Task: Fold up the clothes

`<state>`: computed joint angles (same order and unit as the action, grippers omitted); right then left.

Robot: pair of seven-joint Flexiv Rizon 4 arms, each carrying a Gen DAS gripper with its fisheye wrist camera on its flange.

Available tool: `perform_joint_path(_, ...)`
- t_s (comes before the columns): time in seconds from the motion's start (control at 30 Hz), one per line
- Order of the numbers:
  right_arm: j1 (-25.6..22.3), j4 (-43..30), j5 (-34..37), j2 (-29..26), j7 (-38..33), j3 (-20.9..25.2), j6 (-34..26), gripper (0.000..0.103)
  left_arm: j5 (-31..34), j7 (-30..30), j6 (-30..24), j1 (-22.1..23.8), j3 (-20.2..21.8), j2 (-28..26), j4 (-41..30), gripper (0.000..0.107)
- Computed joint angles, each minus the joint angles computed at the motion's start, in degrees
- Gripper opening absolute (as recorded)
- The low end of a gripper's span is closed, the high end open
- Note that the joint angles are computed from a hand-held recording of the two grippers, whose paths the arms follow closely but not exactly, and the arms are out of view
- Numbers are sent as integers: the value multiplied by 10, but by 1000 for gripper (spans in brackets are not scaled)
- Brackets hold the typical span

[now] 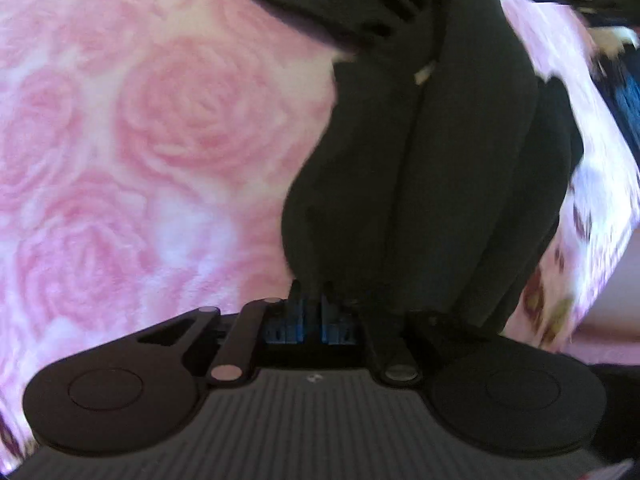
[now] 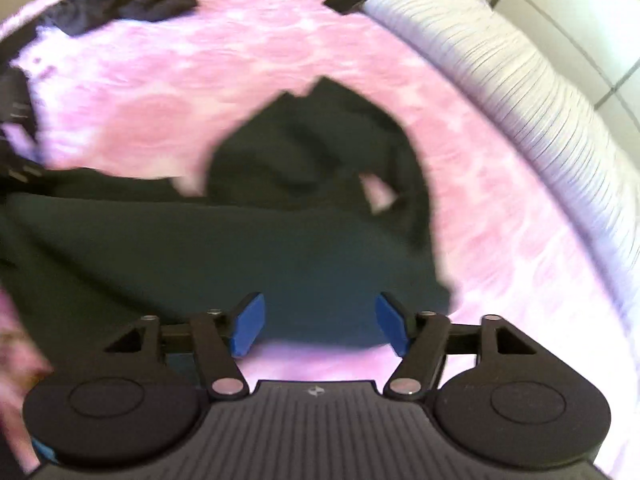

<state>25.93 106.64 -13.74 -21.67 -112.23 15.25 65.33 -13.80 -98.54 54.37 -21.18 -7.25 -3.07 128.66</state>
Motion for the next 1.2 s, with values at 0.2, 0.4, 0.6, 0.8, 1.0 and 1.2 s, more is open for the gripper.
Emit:
perform_joint_path(0.2,-48,-157,-10,-150,-239,30,-54,68,203,-235,-54,14,2,85,-31,5)
perform_joint_path(0.4,-48,-255,34,-220,-396,50,-150,80,251,-251,-123,26,-15,100,-62,5)
perform_joint_path(0.6,-16,-294,81,-208,-335,14,-270,3,264,-227,-116,23,-14,102,-60,5)
perform_joint_path(0.8,-25,-158,95,-95,-264,-7,-159,2,272,-185,-82,27,-8,128,-45,5)
perform_joint_path(1.0,-2,14,19,65,-42,-49,-10,1,320,-141,-54,65,-6,191,-72,5)
perform_joint_path(1.2,-10,134,-186,238,310,-52,38,1,324,-55,-8,104,4,266,-106,5)
